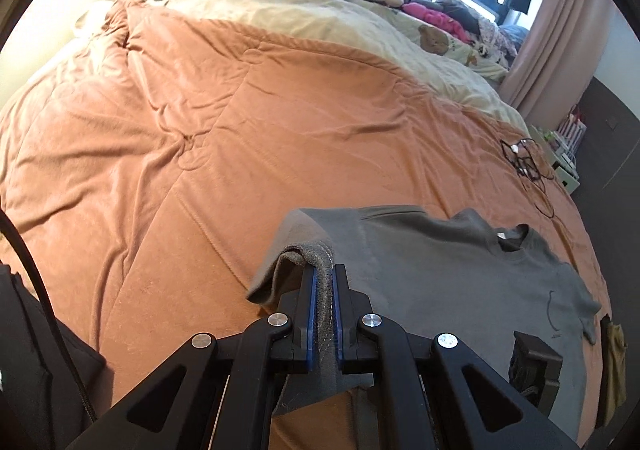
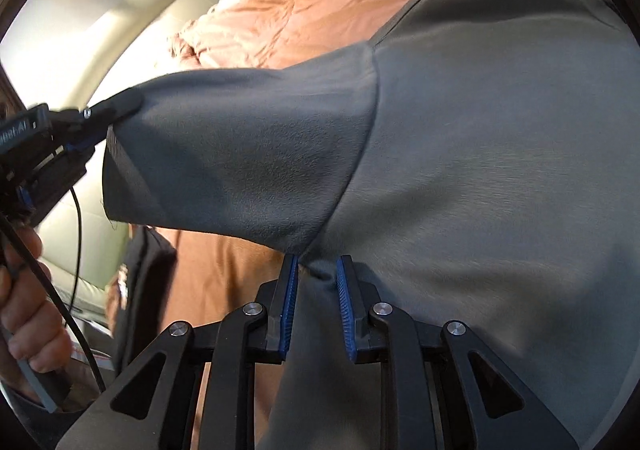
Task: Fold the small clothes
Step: 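Grasp the T-shirt's side edge with the left gripper and fold it inward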
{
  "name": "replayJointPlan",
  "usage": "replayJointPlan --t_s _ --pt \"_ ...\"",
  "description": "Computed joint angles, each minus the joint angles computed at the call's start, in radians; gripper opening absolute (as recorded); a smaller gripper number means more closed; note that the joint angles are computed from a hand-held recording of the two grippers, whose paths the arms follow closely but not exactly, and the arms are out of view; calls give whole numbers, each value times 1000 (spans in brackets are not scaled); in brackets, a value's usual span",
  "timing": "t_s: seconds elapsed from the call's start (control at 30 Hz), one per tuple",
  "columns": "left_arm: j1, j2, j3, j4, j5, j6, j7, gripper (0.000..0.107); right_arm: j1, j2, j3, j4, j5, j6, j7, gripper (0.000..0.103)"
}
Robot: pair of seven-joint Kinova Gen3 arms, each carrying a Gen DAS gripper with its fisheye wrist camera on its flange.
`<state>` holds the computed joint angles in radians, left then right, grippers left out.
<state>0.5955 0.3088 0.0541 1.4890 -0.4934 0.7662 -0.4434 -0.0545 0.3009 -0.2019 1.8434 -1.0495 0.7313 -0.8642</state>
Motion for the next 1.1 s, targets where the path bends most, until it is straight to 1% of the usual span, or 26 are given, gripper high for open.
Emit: replayJointPlan --t_s 0.1,0.17,0.23,0.3,0.43,0.57,0.63,0.77,0.87,0.9,0.93,1.0,1.07,1.1 --pt "14 6 9 -34 -1 19 -7 7 7 -13 31 0 29 10 -42 23" --pt "28 12 12 -54 -5 30 -6 7 48 -16 31 6 14 37 -18 29" --pt "39 22 15 -77 -3 37 -12 7 54 -30 45 15 16 43 -13 52" --pt "54 36 18 -102 -3 44 -16 7 81 -57 51 44 -5 40 23 58" --pt "74 75 23 -155 18 52 -43 7 126 -67 87 62 -56 95 58 58" --pt "98 119 23 -209 46 57 -80 7 164 -78 114 87 -92 109 85 58" --pt "108 138 20 -232 64 56 -98 7 168 -81 135 88 -99 120 72 58" --pt "118 187 22 -285 114 51 -142 7 173 -105 150 111 -98 103 66 58" --pt "102 230 46 -325 183 47 -211 7 172 -132 164 123 -74 103 48 58" --pt "105 243 44 -337 200 52 -225 8 171 -144 170 122 -55 109 33 58" --pt "104 259 47 -356 219 68 -245 12 172 -158 177 119 -32 119 18 58" --pt "101 266 48 -359 255 71 -273 21 143 -167 178 104 7 101 -23 58" --pt "109 246 31 -324 266 46 -272 39 141 -175 178 88 38 112 -43 60" --pt "119 228 16 -296 259 26 -261 43 130 -173 174 78 50 105 -56 62"
